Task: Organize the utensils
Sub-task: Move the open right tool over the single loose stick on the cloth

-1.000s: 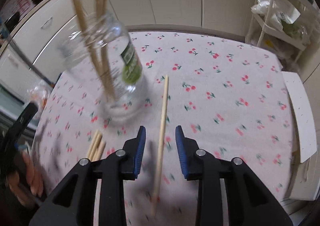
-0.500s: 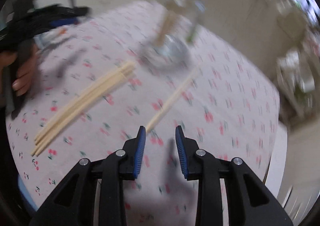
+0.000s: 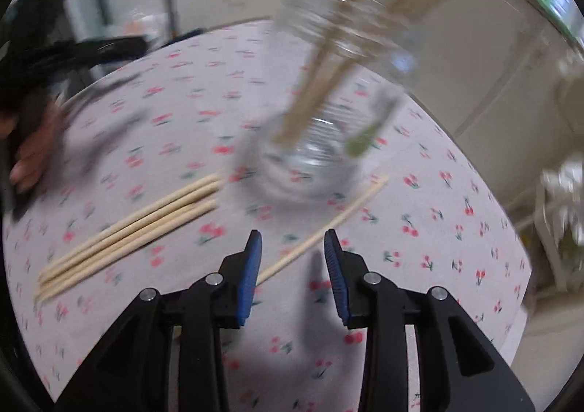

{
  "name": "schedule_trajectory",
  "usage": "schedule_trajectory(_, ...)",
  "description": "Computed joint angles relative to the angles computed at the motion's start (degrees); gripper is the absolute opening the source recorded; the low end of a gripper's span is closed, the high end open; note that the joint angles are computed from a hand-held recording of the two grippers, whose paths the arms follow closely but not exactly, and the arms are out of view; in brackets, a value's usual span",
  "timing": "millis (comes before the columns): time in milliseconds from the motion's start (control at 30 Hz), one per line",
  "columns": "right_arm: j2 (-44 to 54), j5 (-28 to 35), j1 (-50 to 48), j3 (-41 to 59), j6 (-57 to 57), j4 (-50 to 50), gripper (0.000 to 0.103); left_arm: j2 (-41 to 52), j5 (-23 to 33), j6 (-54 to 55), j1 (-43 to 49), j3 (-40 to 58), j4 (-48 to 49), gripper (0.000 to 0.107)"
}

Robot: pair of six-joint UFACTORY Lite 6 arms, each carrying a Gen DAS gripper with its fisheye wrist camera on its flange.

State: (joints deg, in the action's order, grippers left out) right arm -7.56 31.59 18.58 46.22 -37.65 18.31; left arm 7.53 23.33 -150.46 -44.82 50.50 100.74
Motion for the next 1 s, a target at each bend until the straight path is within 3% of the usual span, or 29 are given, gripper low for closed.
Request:
schedule_trajectory(167, -7.76, -0.39, -4.67, -6.64, 23.85, -5.61, 0.036, -0.42, -0.58, -1.46, 0.32, -0.60, 1.71, 0.072)
schedule_trajectory(267, -20.29, 4.22, -12.20, -15.23, 29.29, 6.08, 0.035, -0.79, -0.81, -3.10, 0.62, -1.14, 3.27, 0.072)
schedule_trajectory(367, -26.67, 16.32, -17.78, -19.92, 22.38, 23.13, 0.035, -1.03, -1.72, -4.79, 1.14, -1.53, 5.09, 0.073)
schedule_trajectory(433, -26.93, 19.14, -19.24, -20.06, 16.53, 26.03, 0.037, -1.13, -2.86, -5.94, 1.69, -1.68, 6.62, 0.073)
schedule_trajectory(567, -25.87, 18.01, -14.71, -12.49, 14.17, 15.56, 0.047, -1.61, -3.83, -10.59, 2.49, -2.58, 10.83, 0.073)
schedule_trajectory(700, -29.79, 7.21, 4.49, -11.97, 8.72, -8.19, 0.049, -1.34, -4.39, -13.69, 3.13, -2.62, 13.10, 0.073)
schedule_trajectory(767, -29.34, 4.99, 11.58, -12.79, 1.81, -14.67, 0.049, -1.07, -4.86, -13.88, 3.34, -2.42, 13.43, 0.073)
schedule_trajectory(867, -21.90, 4.31, 13.18, -9.41, -14.11, -12.02, 0.049, -0.82, -5.70, -14.56, 3.85, -2.25, 13.97, 0.073)
schedule_trajectory(1000, -7.74, 11.68, 10.18, 0.06, -29.26, -8.93, 0.049, -0.78, -6.97, -19.82, 5.14, -2.77, 18.04, 0.073)
